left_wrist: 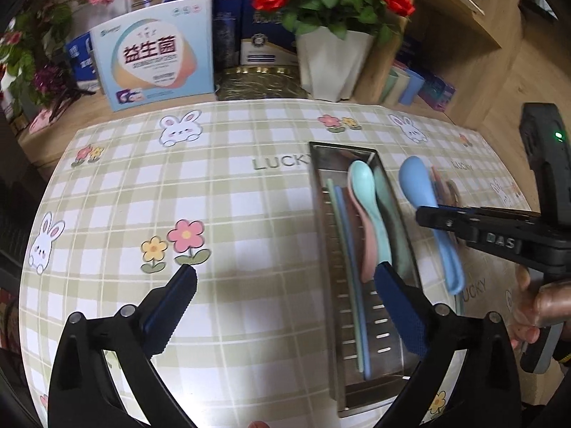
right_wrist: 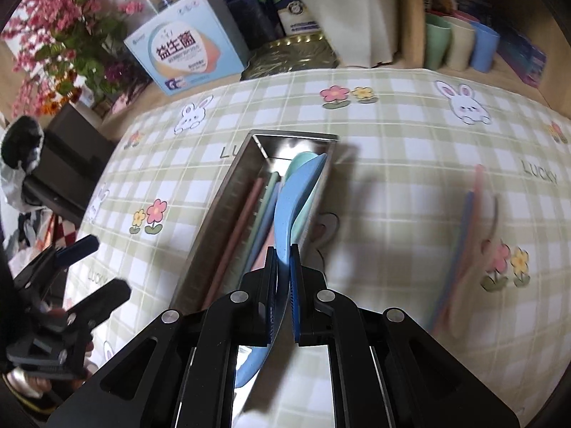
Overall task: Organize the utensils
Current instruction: 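Carry the blue spoon into the basket and open right gripper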
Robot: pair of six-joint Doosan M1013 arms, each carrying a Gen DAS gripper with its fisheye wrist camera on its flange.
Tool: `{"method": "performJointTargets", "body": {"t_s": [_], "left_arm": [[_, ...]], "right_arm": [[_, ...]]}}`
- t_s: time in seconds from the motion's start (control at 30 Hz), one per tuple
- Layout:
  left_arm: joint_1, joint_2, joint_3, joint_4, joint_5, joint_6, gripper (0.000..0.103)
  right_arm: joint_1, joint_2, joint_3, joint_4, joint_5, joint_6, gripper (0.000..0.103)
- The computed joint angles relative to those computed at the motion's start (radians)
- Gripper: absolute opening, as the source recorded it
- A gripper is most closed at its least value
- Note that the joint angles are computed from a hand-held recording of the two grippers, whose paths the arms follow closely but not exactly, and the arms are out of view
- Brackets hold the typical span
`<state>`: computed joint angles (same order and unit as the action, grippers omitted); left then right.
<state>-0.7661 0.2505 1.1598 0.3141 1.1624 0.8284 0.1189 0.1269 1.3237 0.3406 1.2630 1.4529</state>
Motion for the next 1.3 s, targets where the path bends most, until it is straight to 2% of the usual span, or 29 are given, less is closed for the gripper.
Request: {"method": "performJointTargets", "body": {"t_s": [0.17, 0.3, 0.77, 0.87, 1.0, 1.2, 1.23, 1.27, 1.3], "left_arm": [[0.007, -0.028, 0.042, 0.025, -0.046, -0.074, 0.097], [0.009, -0.036, 0.05, 0.033, -0.047, -0.109, 0.097], [0.01, -0.06, 0.082, 0.019, -0.101, -0.148, 0.097], [0.008, -0.059, 0.078, 0.013, -0.098, -0.14, 0.097], [-0.006, -0.046, 0.05, 0.026, -0.065, -0.123, 0.097], [-0.032, -0.033, 0.016, 0.049, -0.055, -0.102, 0.097], [-0.038, -0.028, 0.005, 0.057, -0.05, -0.098, 0.097], [-0.044, -0.024, -0.004, 0.063, -0.044, -0.096, 0.096], [-0.051, -0.018, -0.016, 0.068, -0.037, -0.092, 0.094]], "right_arm": [[0.028, 0.035, -0.035, -0.06, 0.028, 0.056, 0.007], [0.044, 0.052, -0.053, -0.102, 0.04, 0.078, 0.007], [0.049, 0.058, -0.055, -0.094, 0.031, 0.11, 0.007], [0.047, 0.042, -0.045, -0.097, 0.004, 0.097, 0.007], [0.039, 0.0, -0.009, -0.111, -0.076, 0.058, 0.008], [-0.03, -0.073, 0.068, -0.013, -0.169, -0.024, 0.01], [-0.041, -0.085, 0.081, -0.002, -0.184, -0.034, 0.018], [-0.056, -0.101, 0.099, 0.01, -0.206, -0.049, 0.04], [-0.066, -0.113, 0.112, 0.021, -0.225, -0.058, 0.052]]}}
